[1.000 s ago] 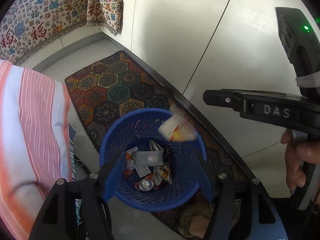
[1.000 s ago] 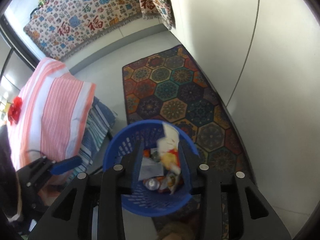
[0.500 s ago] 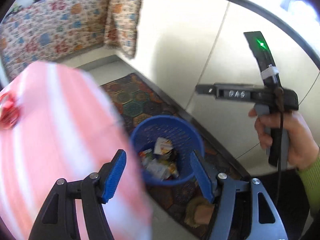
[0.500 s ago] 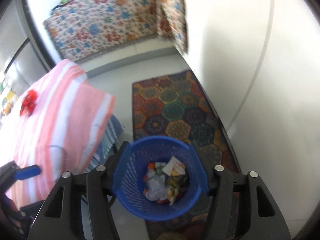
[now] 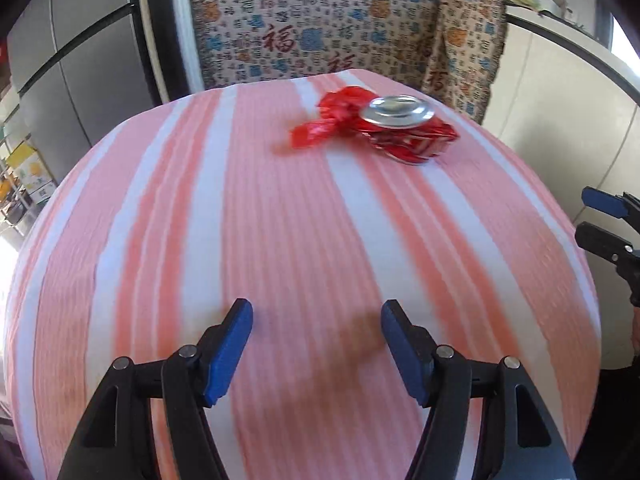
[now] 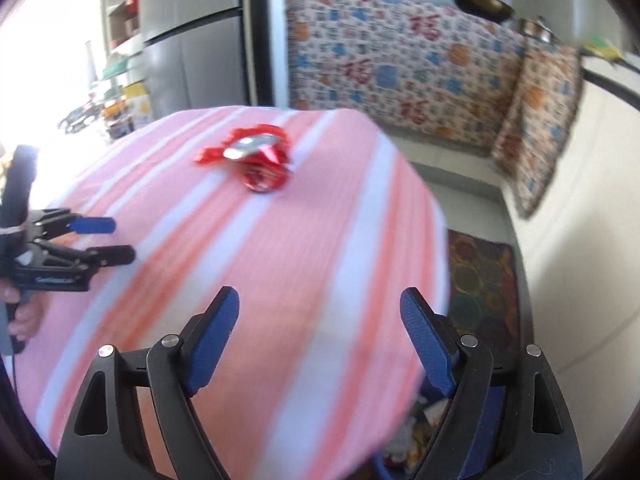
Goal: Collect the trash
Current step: 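Move both tools back over the red can and red bag, then grasp the crushed red can with the right tool while the left tool grasps the red bag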
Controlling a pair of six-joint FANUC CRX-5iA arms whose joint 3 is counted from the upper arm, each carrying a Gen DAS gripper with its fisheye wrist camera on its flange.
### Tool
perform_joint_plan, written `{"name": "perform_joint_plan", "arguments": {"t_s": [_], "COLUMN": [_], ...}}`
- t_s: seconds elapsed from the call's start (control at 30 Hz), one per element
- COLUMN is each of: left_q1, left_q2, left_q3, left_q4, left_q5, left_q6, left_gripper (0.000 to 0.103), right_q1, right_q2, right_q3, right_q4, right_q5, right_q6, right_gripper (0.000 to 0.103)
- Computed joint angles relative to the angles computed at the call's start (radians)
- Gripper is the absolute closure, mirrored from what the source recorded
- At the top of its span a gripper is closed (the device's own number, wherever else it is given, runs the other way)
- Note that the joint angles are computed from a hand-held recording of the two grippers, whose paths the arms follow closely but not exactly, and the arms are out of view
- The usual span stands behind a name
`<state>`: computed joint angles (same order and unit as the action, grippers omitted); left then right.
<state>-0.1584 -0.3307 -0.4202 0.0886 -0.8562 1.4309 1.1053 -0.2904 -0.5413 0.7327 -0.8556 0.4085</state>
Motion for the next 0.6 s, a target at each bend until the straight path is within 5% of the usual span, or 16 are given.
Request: {"name": "perform_joint_plan", "arguments": {"t_s": [0.13, 0.3, 0.43, 0.6], "left_q1": [0.109, 0.074, 0.096, 0.084], "left_q2": [-0.033, -0.024, -0.032, -0.030], "left_q3": [-0.069, -0.046, -0.067, -0.057], "left_q4": [0.143, 0.065, 0.114, 0.088], "left_q5": [0.039, 0.035, 0.041, 0.037], "left_q6": [-0.158, -0.107, -0.142, -0.124], "left_gripper": [0.035, 0.034, 0.034, 0.034], "right_q1": [-0.055, -0.126, -0.159, -0.169], "right_q2": [0.151, 0.325, 0.433, 0.496], "right_q3": [0.131, 0.333, 0.474, 0.551], "right_q4": [-0.016, -0.115, -0.225, -0.294], "right_q5": [0.064, 0.088, 0.062, -0.002], "right_q6": [0.107, 0.295, 0.474, 0.628], "right_gripper": [0.009, 0.008, 0.008, 0.012]}}
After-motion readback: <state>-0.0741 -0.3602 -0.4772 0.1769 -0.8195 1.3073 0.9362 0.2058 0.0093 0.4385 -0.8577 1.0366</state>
